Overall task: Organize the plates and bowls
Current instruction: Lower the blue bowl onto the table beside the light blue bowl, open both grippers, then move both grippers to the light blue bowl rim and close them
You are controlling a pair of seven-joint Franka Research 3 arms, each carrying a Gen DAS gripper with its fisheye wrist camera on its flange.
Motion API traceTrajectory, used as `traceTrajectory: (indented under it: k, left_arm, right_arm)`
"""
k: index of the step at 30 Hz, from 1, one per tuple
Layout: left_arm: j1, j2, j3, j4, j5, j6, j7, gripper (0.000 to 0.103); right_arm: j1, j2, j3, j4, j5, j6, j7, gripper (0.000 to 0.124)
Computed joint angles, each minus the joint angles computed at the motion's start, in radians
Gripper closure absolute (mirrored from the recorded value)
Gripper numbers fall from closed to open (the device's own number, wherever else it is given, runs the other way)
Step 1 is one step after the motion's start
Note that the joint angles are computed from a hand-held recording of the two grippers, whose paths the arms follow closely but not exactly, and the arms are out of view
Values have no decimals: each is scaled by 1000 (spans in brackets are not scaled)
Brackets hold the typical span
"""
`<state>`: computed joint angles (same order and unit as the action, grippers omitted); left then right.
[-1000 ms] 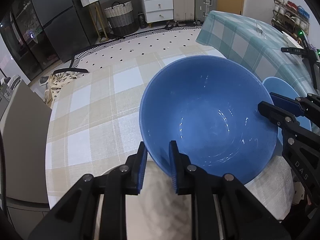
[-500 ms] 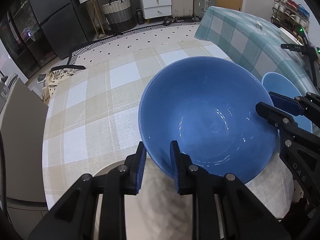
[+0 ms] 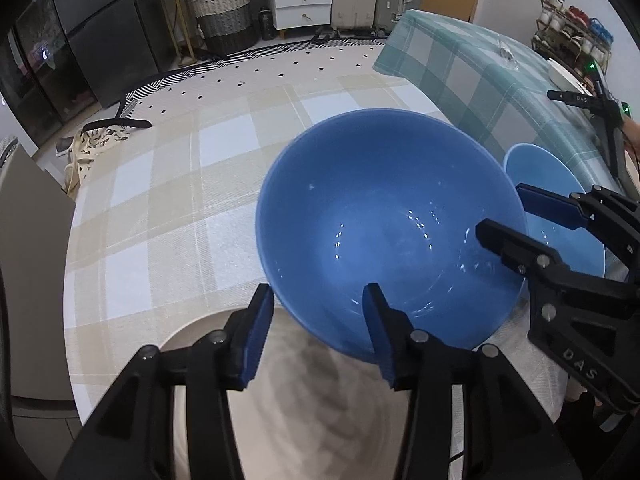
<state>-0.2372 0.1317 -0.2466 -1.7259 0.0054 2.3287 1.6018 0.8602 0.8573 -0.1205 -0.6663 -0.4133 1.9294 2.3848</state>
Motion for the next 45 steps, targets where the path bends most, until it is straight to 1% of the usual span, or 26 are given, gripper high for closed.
traceTrajectory:
  k: [1,2,3,4,5,6,7,8,9,10,12,14,16,25,34,36,39,42,45]
  left_arm:
    - [0,-2,0,-2,0,4,-2,53]
    - [-1,-5,-1,-4,-1,8,-4,53]
    - [0,-7,-1,-5,-6,10,-3,52]
    - [3,-10,-2,-8,-18,12,5,49]
    - [5,-11,-2,-7,-30,13,12,47]
    - [7,-14,-2,-8,-40,16,16,38]
    - [8,-19,-1,-12,-47,21,14,25]
    - [8,-25,2,-20,-41,34,0,21]
    - [10,-32,4,-28,-47,48,-3,14]
    - [14,-37,4,-32,-65,55,3,9]
    - [20,-43,4,-36,-105,59,18,4]
    - [22,-49,6,-38,-123,67,17,4]
    - [21,-58,7,-43,-127,77,10,3]
    - [-6,-107,-2,-90,-149,101,36,3]
    - [-49,-123,-15,-110,-125,96,25,3]
    - [-55,-123,-17,-108,-134,83,33,3]
    - [-64,-130,-19,-113,-143,86,31,3]
    - [-73,-132,-21,-114,-152,88,36,3]
    - [-82,-131,-25,-118,-172,97,41,3]
  right_arm:
    - [2,-11,0,-18,-4,17,3,72]
    - [4,-20,0,-34,-8,32,7,70]
    - [6,-33,1,-54,-12,49,14,62]
    - [6,-50,3,-80,-16,71,19,50]
    - [9,-66,3,-107,-24,92,28,46]
    - [12,-79,2,-125,-33,106,37,43]
    - [12,-92,4,-140,-39,113,42,42]
    - [11,-98,6,-147,-43,118,47,41]
    - [10,-110,8,-165,-47,130,56,37]
    - [8,-139,9,-209,-53,157,76,33]
    - [7,-168,11,-249,-70,175,105,28]
    - [4,-194,16,-283,-86,187,125,25]
    - [7,-211,15,-300,-109,179,146,23]
    - [-3,-324,41,-443,-207,186,235,22]
    - [-24,-414,87,-550,-277,169,292,22]
    - [-27,-436,97,-576,-294,168,309,22]
    - [-31,-494,110,-664,-339,184,376,22]
    - [-54,-546,142,-745,-353,207,423,22]
    - [-67,-571,168,-779,-375,187,443,22]
